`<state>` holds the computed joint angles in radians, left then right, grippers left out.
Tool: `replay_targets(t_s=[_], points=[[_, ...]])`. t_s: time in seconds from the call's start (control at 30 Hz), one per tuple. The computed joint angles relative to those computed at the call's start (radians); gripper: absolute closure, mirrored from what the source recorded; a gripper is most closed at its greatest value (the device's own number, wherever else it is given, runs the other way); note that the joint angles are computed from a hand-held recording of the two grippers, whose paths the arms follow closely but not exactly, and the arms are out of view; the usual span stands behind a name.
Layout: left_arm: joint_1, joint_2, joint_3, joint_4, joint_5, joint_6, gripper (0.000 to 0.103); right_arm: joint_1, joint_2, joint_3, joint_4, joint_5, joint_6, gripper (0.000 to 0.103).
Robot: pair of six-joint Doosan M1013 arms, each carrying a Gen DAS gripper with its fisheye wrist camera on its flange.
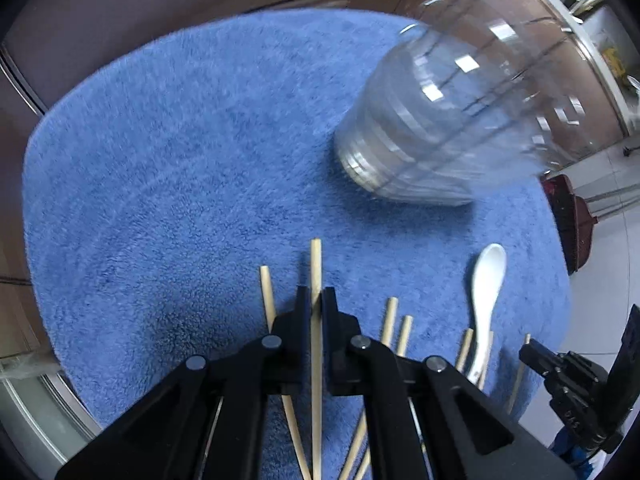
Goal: Organize utensils
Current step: 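Lift both held chopsticks and carry them over the clear holder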
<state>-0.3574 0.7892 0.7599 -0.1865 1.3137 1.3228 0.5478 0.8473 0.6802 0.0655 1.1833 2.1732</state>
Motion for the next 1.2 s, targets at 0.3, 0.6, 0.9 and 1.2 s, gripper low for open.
replay_targets(t_s=[0.3, 0.6, 0.9, 1.2], points=[[-0.008, -0.189, 0.233, 0.022, -0.261, 0.059, 0.098, 0.04, -0.146, 0.194, -0.113, -0.234, 0.028, 0.098], [-0.01, -0.342, 0.383, 0.029, -0.538, 0.046, 0.098, 0.096, -0.27, 0.329, -0.334, -0.447, 0.136, 0.098], [-0.011, -0.349, 0.327, 0.071, -0.791, -0.026, 0.098, 0.099, -0.24, 0.234, -0.704, -0.679, 0.352, 0.098], [-0.045, -0.246, 0.215, 0.614, -1.034, -0.534, 0.098, 0.054, -0.066, -0.038, -1.034, -0.797, 0.578, 0.098]])
